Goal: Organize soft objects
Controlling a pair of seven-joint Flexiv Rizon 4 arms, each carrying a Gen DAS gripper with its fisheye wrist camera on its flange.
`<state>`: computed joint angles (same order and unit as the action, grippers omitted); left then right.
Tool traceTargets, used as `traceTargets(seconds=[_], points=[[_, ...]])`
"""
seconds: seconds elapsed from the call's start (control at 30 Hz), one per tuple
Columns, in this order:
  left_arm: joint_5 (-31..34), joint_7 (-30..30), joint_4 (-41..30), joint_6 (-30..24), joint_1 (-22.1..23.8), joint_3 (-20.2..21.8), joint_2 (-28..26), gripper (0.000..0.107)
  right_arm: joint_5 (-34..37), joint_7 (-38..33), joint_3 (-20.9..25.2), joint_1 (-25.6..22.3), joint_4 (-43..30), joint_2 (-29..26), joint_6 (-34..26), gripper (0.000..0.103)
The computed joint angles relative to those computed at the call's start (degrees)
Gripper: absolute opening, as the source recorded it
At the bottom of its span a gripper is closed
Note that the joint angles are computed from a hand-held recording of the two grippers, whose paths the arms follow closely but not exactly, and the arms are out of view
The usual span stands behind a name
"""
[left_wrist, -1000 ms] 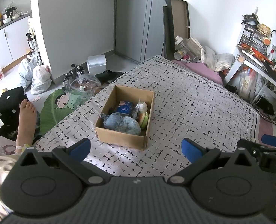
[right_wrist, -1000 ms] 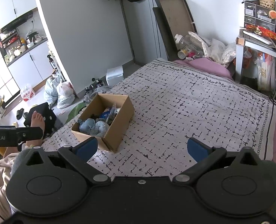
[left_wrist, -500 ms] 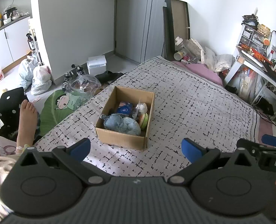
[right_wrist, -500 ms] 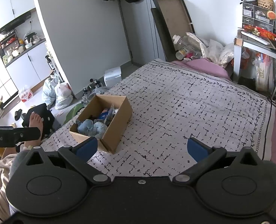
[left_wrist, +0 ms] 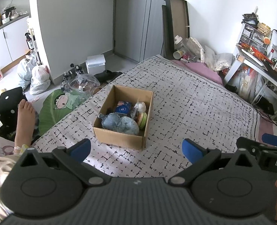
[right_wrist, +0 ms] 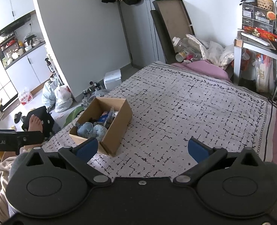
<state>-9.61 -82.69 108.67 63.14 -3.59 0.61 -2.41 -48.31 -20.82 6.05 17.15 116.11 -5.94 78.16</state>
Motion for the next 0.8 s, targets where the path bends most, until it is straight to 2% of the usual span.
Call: traceTargets(seconds=[0.07, 0.4, 0.63, 0.8], points=[[-0.1, 0.0, 0.1, 0.1, 0.0, 0.0, 0.0, 0.103, -1.9, 1.3, -0.5, 0.0, 0.1, 0.0, -0.1, 0.103], [-0.3, 0.0, 0.4, 0.3, 0.1, 0.0, -0.4, 0.103, -2.5, 1.9, -0.5, -0.3, 0.2, -0.4, 0.0, 0.103], [-3.3, 2.7, 1.5, 1.9, 0.1, -0.3, -0.7, 0.103, -1.5, 1.8, -0.4, 0.2, -0.2, -1.2, -0.8, 0.103], [-5.7, 6.2, 2.2, 4.4, 0.1, -0.5, -1.7, 0.103, -4.8, 5.7, -1.8, 0.4, -0.1, -2.0, 0.7, 0.103]])
